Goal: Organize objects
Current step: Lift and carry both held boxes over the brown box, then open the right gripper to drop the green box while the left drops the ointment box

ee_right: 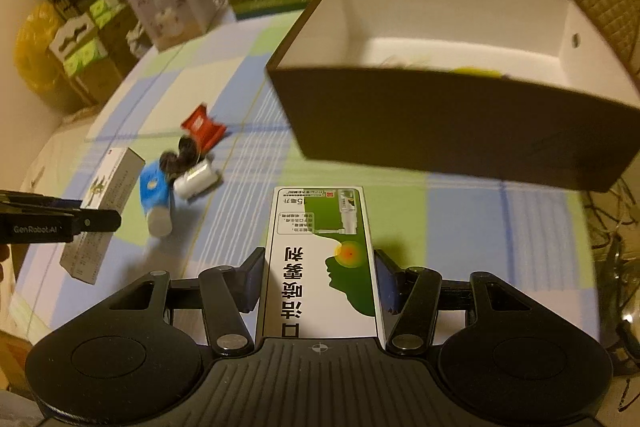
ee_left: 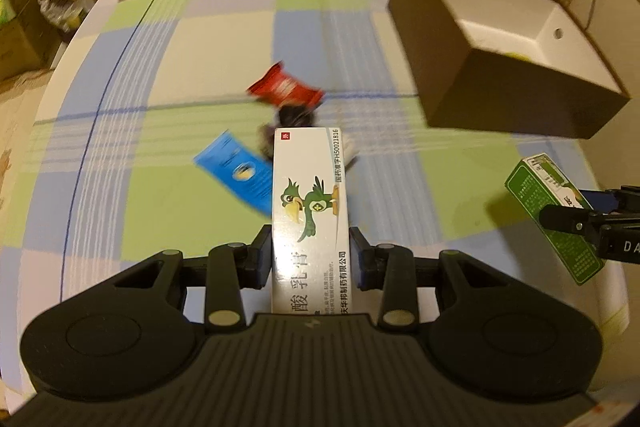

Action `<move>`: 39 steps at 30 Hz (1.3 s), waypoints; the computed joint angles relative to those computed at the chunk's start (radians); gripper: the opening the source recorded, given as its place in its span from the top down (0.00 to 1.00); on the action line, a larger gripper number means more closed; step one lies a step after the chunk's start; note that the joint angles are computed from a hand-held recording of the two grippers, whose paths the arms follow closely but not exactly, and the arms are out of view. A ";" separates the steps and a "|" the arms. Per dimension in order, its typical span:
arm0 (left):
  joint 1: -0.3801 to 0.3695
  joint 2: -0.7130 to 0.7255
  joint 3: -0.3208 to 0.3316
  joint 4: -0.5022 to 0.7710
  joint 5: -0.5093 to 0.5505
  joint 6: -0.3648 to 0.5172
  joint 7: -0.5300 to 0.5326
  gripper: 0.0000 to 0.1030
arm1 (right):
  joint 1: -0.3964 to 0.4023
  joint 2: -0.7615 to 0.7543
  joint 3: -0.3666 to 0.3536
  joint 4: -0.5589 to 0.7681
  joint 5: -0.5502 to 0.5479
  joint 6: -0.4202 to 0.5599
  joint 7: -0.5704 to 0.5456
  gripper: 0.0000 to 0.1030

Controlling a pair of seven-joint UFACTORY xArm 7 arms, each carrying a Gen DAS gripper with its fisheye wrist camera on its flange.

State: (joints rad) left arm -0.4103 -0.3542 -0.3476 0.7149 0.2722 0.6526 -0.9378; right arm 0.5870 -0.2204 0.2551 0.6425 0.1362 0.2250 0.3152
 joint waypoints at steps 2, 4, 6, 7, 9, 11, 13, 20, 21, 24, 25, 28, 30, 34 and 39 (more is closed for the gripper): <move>0.003 0.028 -0.013 0.037 0.017 -0.003 -0.008 0.68 | -0.002 -0.033 -0.017 -0.012 0.008 0.000 -0.014 0.49; 0.003 0.060 -0.022 0.076 0.040 -0.008 -0.018 0.68 | -0.004 -0.065 -0.035 -0.019 0.016 0.005 -0.034 0.49; 0.000 0.098 -0.029 0.119 0.068 -0.015 -0.031 0.68 | -0.011 -0.089 -0.050 -0.024 0.020 0.004 -0.052 0.49; -0.004 0.114 -0.029 0.138 0.079 -0.016 -0.036 0.68 | -0.016 -0.100 -0.058 -0.025 0.022 0.006 -0.061 0.49; -0.013 0.156 -0.030 0.183 0.108 -0.019 -0.050 0.68 | -0.026 -0.118 -0.073 -0.025 0.027 0.005 -0.078 0.49; -0.027 0.200 -0.026 0.233 0.139 -0.021 -0.063 0.68 | -0.028 -0.132 -0.102 -0.020 0.042 0.005 -0.116 0.49; -0.043 0.243 -0.015 0.277 0.169 -0.026 -0.073 0.68 | -0.040 -0.136 -0.122 -0.009 0.048 0.001 -0.148 0.49; -0.125 0.423 0.048 0.494 0.301 -0.013 -0.109 0.68 | -0.086 -0.086 -0.182 0.064 0.091 -0.027 -0.266 0.49; -0.140 0.450 0.060 0.529 0.316 -0.007 -0.108 0.68 | -0.097 -0.073 -0.184 0.078 0.094 -0.032 -0.278 0.49; -0.178 0.531 0.102 0.639 0.338 0.011 -0.085 0.68 | -0.117 -0.016 -0.204 0.136 0.126 -0.044 -0.329 0.49; -0.189 0.560 0.115 0.678 0.337 0.020 -0.073 0.68 | -0.134 0.006 -0.199 0.157 0.126 -0.049 -0.334 0.49; -0.223 0.638 0.156 0.785 0.331 0.043 -0.035 0.68 | -0.181 0.080 -0.186 0.221 0.124 -0.063 -0.350 0.49; -0.243 0.694 0.182 0.860 0.322 0.067 -0.007 0.68 | -0.212 0.127 -0.175 0.264 0.115 -0.064 -0.357 0.49; -0.265 0.811 0.223 1.009 0.267 0.110 0.063 0.68 | -0.267 0.226 -0.152 0.345 0.083 -0.054 -0.353 0.49; -0.293 0.947 0.274 1.190 0.208 0.179 0.133 0.68 | -0.305 0.349 -0.136 0.449 0.000 -0.032 -0.302 0.49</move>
State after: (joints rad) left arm -0.7034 0.5930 -0.0737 1.9048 0.4797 0.8318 -0.8046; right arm 0.2816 0.1289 0.1187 1.0914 0.1362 0.1933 0.0134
